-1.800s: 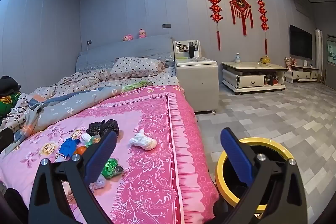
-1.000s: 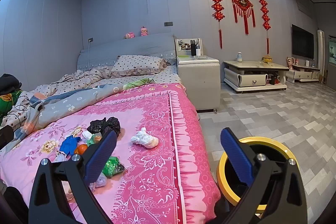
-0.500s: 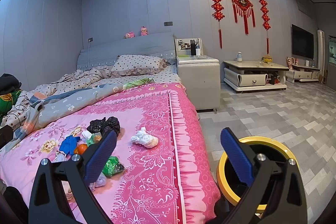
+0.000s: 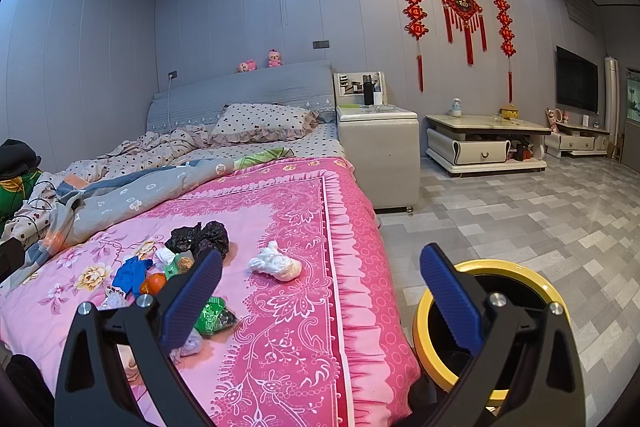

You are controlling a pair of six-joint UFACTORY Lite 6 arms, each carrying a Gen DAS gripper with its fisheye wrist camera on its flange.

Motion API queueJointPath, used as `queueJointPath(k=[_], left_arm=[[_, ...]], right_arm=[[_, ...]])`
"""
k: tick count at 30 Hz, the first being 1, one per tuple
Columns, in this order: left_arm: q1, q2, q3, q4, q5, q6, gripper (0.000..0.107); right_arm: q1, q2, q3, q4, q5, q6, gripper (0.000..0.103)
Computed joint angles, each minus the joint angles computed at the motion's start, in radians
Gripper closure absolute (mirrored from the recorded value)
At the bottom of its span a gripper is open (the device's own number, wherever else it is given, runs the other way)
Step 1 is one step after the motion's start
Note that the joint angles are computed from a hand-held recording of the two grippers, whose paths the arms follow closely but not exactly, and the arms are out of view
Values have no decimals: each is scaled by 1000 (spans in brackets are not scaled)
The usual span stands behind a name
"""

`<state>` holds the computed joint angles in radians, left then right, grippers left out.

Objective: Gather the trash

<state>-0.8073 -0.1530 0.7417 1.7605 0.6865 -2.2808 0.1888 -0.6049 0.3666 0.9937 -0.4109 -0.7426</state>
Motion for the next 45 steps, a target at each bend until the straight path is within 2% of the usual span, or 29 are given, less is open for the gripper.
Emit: queueJointPath(k=[26, 28, 45], left_arm=[[7, 14, -6, 27, -6, -37, 11], [8, 12, -7, 26, -8, -37, 11], [-40, 67, -14, 40, 33, -117, 11]], right_arm=[[-3, 16, 4, -26, 0, 26, 7], [-34, 3, -9, -80, 26, 66, 7], [-55, 26, -21, -171, 32, 154, 7]])
